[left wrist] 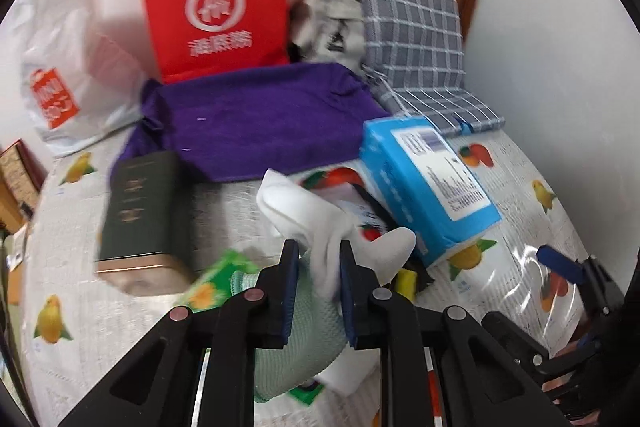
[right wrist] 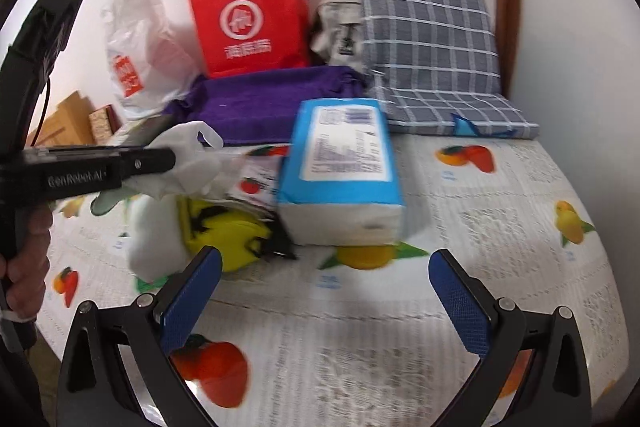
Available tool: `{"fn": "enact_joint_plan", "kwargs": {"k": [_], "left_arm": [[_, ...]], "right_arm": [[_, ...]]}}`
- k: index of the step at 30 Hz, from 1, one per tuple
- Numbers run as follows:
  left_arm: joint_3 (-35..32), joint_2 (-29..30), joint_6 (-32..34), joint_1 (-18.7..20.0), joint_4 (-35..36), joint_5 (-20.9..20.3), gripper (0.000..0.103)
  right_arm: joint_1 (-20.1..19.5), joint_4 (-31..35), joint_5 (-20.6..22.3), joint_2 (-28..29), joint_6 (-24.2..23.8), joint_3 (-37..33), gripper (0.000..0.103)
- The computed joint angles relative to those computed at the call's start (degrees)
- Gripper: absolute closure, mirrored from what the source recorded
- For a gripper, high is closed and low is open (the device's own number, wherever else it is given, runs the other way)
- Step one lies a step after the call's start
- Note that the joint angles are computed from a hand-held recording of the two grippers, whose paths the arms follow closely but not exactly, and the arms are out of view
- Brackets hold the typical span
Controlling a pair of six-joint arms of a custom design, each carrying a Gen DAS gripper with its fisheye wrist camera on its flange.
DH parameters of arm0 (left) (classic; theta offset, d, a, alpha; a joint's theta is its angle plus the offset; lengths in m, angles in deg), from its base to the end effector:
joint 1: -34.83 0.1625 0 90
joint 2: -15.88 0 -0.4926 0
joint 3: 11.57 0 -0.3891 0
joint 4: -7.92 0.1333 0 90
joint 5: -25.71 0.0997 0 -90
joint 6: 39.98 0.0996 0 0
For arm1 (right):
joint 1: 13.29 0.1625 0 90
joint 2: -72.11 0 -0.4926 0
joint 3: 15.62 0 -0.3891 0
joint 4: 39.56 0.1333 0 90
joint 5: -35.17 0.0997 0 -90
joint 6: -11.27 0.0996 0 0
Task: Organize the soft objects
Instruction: 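Reach the left gripper to the white glove and close on its green cuff, then grasp the white sponge block with the right gripper while the left gripper lifts the glove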
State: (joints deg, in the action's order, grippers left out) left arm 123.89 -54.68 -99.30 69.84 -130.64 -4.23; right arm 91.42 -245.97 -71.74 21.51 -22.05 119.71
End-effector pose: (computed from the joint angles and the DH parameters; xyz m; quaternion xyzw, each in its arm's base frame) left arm -0.2104 -0.4155 0.1989 0.0387 0.8591 -0.3495 0.3720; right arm 0.2236 -0.4410 0.1270 0.3506 -0.8855 0.2436 0.1832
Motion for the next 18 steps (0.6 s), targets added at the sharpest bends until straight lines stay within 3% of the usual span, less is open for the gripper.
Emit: {"fn": "enact_joint_plan", "kwargs": {"k": [4,11,15,18], "left_arm": [[-0.88,-4.01,-11.39,-1.25,14.99,2.20,0.084],[0.70,-10.79,-24.25,-2.89,28.86,1.87,0.084],[2.55,-14.11,-25.62,-3.14,29.90,0.24,0.084],[5.12,-16.60,-24.96,-2.75,26.64,-1.43,0.084]], "right_arm": [[0.90,2.89,3.92,0.10,1.11,-0.36,0.001],[3.15,4.48,5.88,1.42,0.28,-0.52,0.004],[4.78,5.45,7.09,3.33,-0.58,-1.29,0.005],[5.71,7.30,6.08,5.39,-0.67,-2.44,0.019]]}}
